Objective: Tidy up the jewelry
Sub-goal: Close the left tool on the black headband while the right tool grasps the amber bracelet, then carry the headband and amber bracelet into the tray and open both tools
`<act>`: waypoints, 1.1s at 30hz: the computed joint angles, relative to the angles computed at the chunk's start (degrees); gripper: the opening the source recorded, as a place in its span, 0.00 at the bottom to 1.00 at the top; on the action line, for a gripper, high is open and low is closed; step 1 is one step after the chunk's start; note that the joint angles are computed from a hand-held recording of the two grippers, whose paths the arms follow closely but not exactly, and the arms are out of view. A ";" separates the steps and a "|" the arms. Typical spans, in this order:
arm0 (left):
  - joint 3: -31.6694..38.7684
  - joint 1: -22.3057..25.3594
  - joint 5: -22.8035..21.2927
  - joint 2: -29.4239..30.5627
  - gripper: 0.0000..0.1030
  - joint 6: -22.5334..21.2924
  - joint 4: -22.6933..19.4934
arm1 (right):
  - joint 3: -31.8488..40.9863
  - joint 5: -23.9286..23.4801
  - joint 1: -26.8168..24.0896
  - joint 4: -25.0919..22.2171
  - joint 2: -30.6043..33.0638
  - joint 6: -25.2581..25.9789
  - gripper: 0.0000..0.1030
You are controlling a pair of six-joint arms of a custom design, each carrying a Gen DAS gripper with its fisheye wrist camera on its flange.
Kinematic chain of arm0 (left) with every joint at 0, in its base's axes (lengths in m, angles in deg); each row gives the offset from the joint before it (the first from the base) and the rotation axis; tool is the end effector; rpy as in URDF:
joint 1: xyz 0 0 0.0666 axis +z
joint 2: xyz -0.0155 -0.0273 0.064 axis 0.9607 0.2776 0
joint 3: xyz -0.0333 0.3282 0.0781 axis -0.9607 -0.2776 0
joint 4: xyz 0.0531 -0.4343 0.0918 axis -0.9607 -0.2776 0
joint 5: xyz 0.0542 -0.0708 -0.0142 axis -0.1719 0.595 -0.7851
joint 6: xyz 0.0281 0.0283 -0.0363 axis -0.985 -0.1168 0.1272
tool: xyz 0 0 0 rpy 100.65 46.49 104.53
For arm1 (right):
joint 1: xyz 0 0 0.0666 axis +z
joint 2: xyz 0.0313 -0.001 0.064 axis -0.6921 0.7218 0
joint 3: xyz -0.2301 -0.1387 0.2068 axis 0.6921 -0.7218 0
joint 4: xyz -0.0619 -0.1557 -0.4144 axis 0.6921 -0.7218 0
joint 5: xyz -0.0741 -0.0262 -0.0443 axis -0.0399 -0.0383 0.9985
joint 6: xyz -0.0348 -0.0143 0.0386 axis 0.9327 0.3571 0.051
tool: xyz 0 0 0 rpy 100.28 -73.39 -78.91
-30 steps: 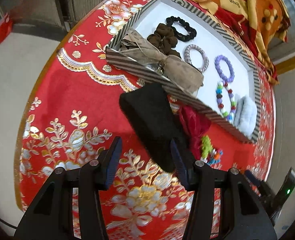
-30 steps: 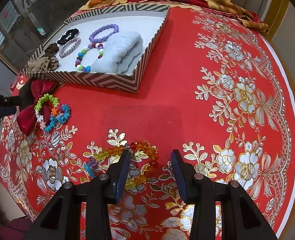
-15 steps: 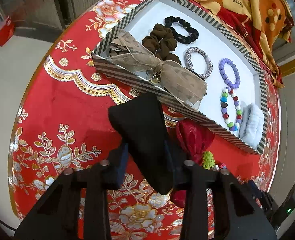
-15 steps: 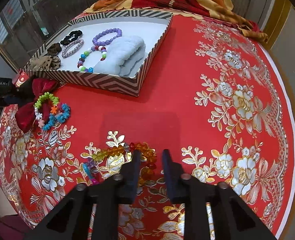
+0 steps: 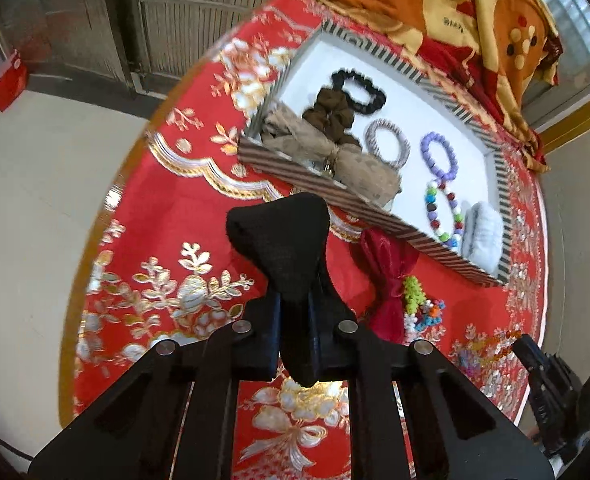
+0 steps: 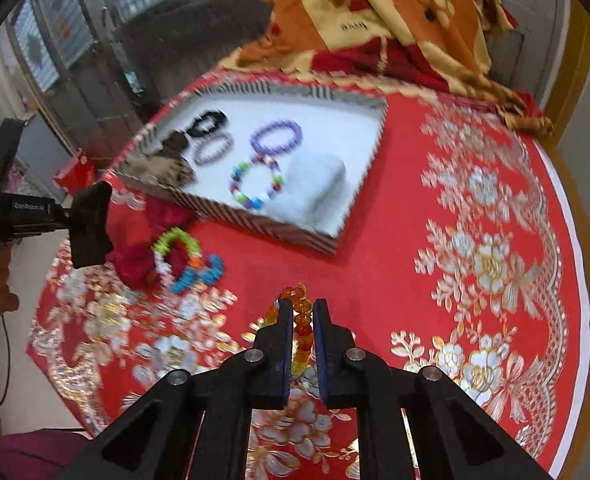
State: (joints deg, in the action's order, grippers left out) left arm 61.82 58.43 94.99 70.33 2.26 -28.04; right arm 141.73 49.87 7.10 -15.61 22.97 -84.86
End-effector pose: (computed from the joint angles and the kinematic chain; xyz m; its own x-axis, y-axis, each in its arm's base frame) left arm 0.4358 -0.1316 0.3850 -0.9112 0.3054 -0.2765 0.3777 0.8872 -0.2651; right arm 0.2194 0.2436 0.3876 -0.7823 0.3620 -0.5069 0.3563 0.9276 0.1124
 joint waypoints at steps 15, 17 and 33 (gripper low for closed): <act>6.24 -3.46 -2.19 0.04 0.10 -3.90 1.45 | 8.92 3.59 -4.53 -0.61 3.58 10.66 0.09; 7.33 -4.26 -2.48 0.81 0.10 -4.00 1.74 | 9.67 3.45 -6.07 -0.15 4.21 12.56 0.09; 14.90 -11.94 -6.21 10.02 0.10 -6.96 4.20 | 11.98 -0.97 -19.41 5.50 9.06 22.44 0.09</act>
State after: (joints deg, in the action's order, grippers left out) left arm 76.73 46.49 88.78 80.35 -4.71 -23.84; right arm 153.71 48.90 -12.31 -10.11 32.03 -62.42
